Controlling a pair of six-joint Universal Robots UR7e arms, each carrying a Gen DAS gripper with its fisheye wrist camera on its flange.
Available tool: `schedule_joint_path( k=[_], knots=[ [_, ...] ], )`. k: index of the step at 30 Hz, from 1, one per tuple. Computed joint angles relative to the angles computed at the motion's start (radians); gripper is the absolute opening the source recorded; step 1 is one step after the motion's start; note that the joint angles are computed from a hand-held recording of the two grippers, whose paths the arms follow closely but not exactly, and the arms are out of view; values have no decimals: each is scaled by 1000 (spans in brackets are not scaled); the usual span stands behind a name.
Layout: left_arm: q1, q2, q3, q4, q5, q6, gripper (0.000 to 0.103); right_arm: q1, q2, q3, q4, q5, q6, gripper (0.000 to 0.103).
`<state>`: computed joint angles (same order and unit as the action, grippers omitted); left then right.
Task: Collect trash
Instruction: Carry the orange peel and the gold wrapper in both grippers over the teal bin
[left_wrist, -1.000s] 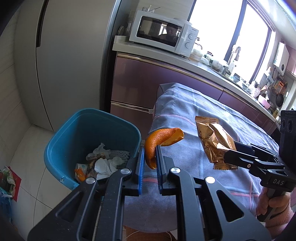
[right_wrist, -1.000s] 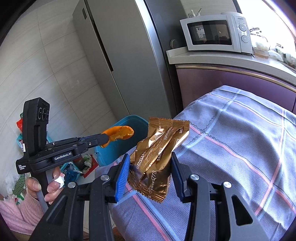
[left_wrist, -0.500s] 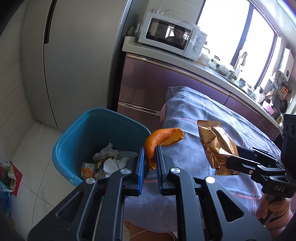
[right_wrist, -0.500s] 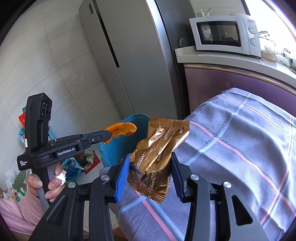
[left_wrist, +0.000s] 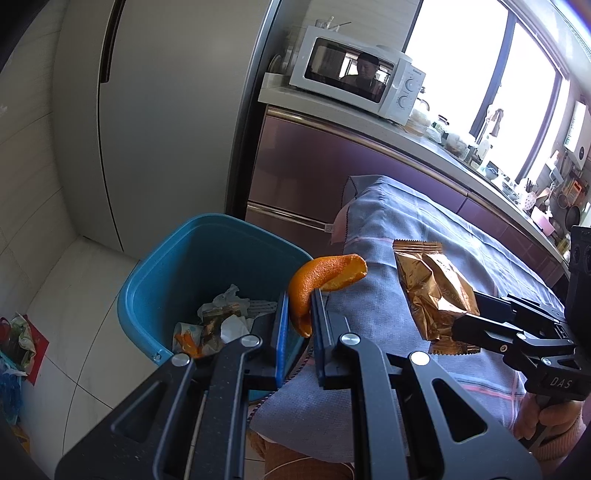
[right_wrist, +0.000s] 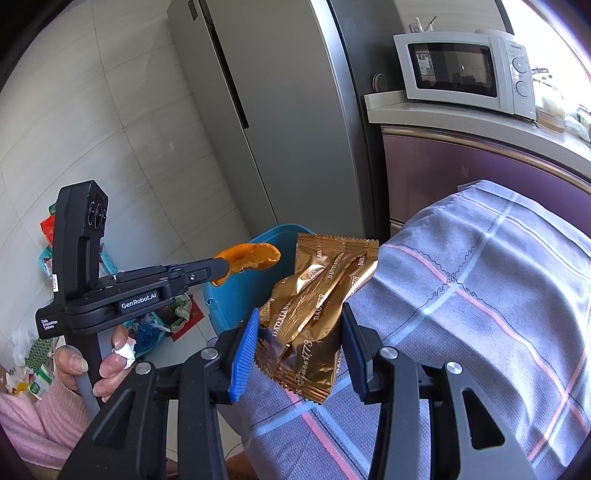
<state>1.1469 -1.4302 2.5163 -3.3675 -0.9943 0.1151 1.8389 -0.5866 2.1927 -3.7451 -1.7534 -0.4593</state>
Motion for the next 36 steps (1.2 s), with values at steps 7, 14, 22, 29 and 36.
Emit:
schedule_joint_path(
  k=[7, 14, 22, 29, 36],
  knots=[
    [16, 4, -5, -10, 5, 5, 12, 14, 17, -23, 19, -6, -1, 42],
    [23, 8, -7, -18, 17, 0, 12, 14, 15, -34, 46, -1, -12, 42],
    [33, 12, -8, -27, 23, -2, 12, 16, 22, -52, 74, 1, -14, 42],
    [45, 13, -12, -24, 30, -8, 12, 20, 34, -81, 107, 0, -16, 42],
    [62, 30, -26, -28, 46, -17, 12, 24, 50, -119, 148, -3, -12, 42]
  ],
)
